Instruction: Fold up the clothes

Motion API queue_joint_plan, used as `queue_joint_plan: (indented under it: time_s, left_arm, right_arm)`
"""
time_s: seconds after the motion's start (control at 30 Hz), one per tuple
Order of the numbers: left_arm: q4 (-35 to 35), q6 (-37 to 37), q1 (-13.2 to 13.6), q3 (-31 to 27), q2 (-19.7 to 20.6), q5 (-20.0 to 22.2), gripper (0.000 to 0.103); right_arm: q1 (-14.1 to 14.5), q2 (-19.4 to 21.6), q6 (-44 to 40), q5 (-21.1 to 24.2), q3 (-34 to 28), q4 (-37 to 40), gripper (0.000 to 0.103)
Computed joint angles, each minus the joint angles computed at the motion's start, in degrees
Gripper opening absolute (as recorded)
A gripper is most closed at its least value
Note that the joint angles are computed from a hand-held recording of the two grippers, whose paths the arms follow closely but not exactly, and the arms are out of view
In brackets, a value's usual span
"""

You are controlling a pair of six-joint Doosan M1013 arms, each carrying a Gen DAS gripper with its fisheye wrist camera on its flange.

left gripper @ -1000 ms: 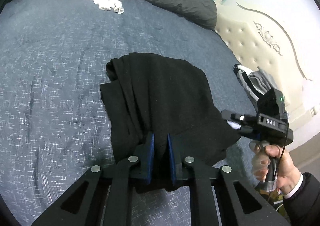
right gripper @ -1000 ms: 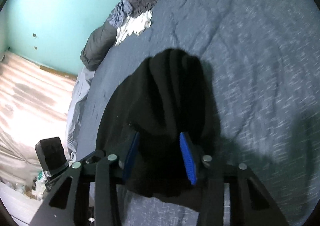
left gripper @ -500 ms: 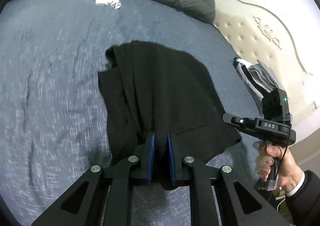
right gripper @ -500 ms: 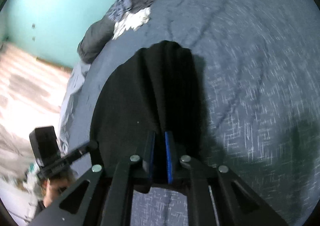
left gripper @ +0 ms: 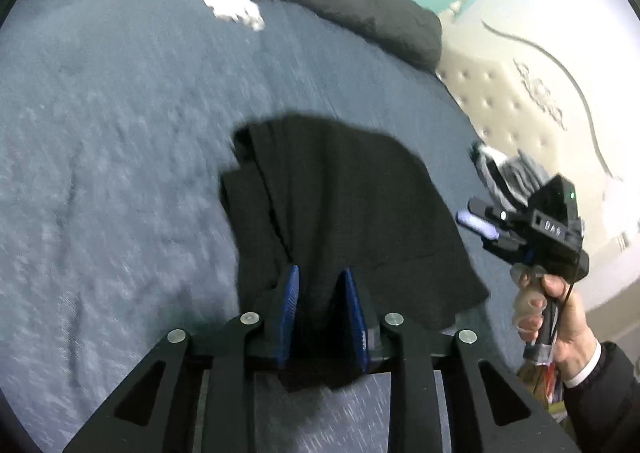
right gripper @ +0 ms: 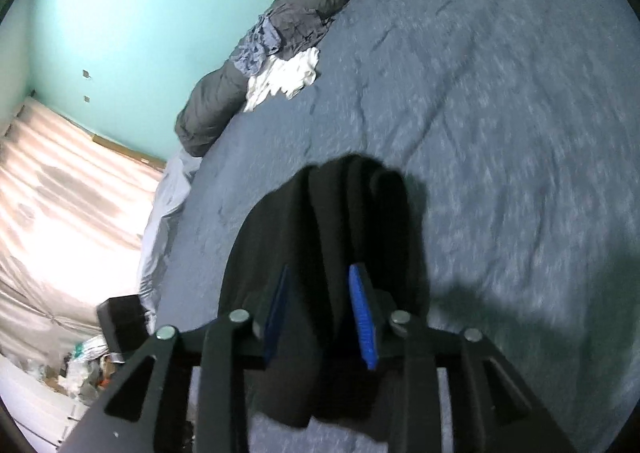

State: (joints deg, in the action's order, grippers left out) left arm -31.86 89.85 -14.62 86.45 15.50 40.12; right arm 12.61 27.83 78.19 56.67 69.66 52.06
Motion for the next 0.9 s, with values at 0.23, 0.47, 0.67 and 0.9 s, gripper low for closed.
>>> queue_joint_plan:
  time_s: [0.23, 0.47, 0.67, 0.9]
  left_arm:
    - [1.6, -3.7, 2.7, -8.3, 5.9, 1.6, 0.029]
    - [0.4, -3.4, 2.7, -15.3, 11.7, 5.9, 0.029]
    - [-0.1, -2.9, 2.4, -16.9, 13.4, 6.6, 0.022]
    - [1.7, -3.3, 2.1, -15.4, 12.3, 4.1, 0.007]
  right_arm:
    - [0.4, 5.6, 5.2, 2.0, -9.0, -5.0, 0.036]
    - [1.6, 10.0, 8.2, 6.2, -15.8, -9.2, 0.036]
    - [2.4, 11.9, 9.2, 7.8, -18.8, -12.9, 0.033]
    - [2.8, 9.1, 7.0, 1.6, -14.4, -14.7, 0.007]
